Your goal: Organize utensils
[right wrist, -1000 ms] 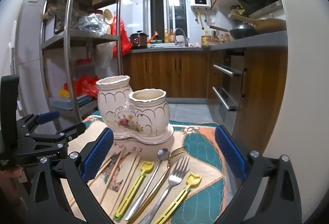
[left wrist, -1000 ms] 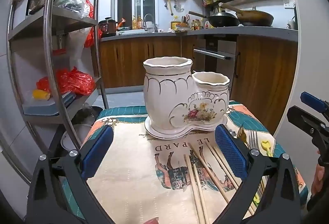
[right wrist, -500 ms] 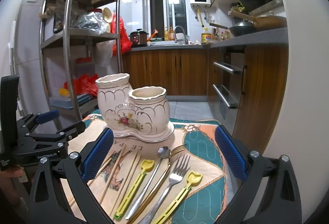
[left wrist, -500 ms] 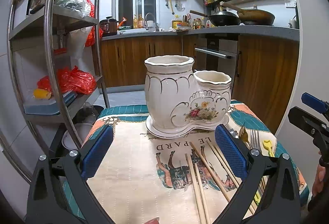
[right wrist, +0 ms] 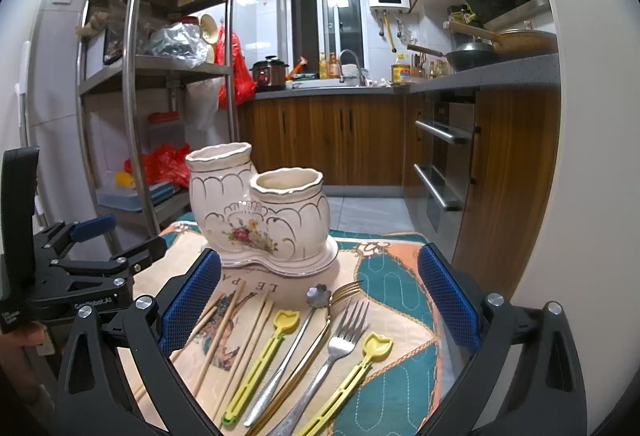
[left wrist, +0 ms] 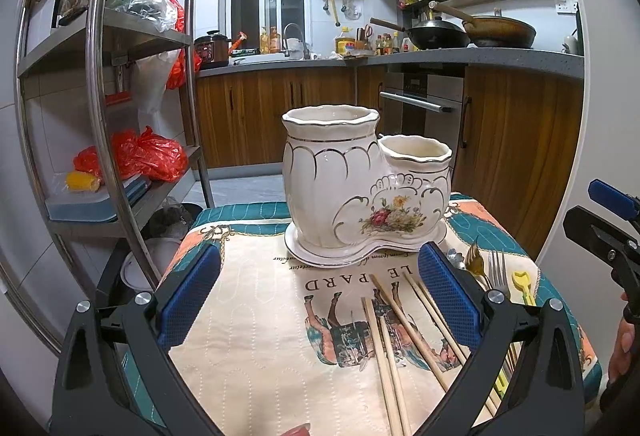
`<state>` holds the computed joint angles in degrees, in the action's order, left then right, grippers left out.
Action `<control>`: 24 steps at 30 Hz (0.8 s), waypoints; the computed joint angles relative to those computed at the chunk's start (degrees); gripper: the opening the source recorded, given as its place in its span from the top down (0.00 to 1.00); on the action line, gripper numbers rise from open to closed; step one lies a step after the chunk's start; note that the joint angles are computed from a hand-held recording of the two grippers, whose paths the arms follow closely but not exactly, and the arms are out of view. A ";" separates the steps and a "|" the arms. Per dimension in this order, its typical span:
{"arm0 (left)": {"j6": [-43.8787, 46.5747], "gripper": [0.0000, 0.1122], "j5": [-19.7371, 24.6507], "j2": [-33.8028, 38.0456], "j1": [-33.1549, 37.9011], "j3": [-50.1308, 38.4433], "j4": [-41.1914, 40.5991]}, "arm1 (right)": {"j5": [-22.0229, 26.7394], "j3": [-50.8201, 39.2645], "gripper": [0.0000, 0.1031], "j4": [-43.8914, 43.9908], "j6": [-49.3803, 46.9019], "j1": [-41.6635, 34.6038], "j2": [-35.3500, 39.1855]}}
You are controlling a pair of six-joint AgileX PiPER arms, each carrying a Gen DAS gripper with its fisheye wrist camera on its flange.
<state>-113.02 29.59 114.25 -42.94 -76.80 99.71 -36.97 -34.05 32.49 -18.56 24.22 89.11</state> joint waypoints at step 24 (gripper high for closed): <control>1.06 0.13 -0.11 -0.14 0.02 -0.11 -1.04 | 0.17 -0.13 0.05 0.07 -0.07 -0.04 0.09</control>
<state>-111.96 29.48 114.11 -42.92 -76.92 98.67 -36.80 -34.17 32.56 -18.63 24.18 89.21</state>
